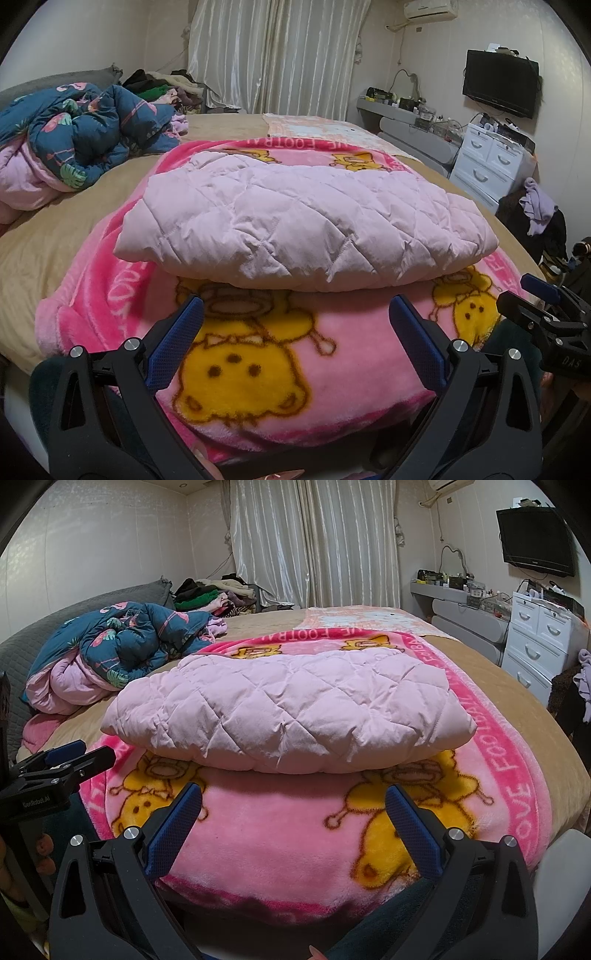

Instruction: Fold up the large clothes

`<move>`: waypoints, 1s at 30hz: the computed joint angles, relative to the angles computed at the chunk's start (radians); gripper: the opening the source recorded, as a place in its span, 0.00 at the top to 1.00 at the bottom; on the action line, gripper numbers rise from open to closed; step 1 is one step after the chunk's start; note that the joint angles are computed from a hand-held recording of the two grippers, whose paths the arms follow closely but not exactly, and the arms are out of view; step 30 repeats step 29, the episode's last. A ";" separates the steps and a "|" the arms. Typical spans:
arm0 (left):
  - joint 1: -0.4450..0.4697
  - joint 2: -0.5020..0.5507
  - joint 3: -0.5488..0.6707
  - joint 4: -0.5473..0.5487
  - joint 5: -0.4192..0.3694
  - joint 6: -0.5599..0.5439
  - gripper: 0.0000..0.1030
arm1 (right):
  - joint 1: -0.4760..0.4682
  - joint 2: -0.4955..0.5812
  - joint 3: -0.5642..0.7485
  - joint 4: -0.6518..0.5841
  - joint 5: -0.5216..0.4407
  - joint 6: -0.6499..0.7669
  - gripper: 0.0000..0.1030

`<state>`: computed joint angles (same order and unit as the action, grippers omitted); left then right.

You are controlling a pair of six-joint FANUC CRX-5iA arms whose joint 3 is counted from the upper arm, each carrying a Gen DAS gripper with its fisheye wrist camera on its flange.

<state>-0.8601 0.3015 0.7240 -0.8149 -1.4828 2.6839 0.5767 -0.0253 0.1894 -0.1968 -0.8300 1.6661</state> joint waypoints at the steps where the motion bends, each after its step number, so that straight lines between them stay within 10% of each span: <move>1: 0.001 -0.001 -0.002 0.000 0.002 -0.001 0.09 | -0.001 0.001 0.001 0.000 0.000 0.001 0.04; 22: 0.019 -0.027 -0.047 0.018 0.049 -0.018 0.09 | -0.012 0.002 -0.002 -0.003 0.008 -0.001 0.04; 30: 0.127 -0.125 -0.158 0.042 0.016 0.037 0.09 | -0.167 0.040 -0.023 0.149 0.123 -0.221 0.04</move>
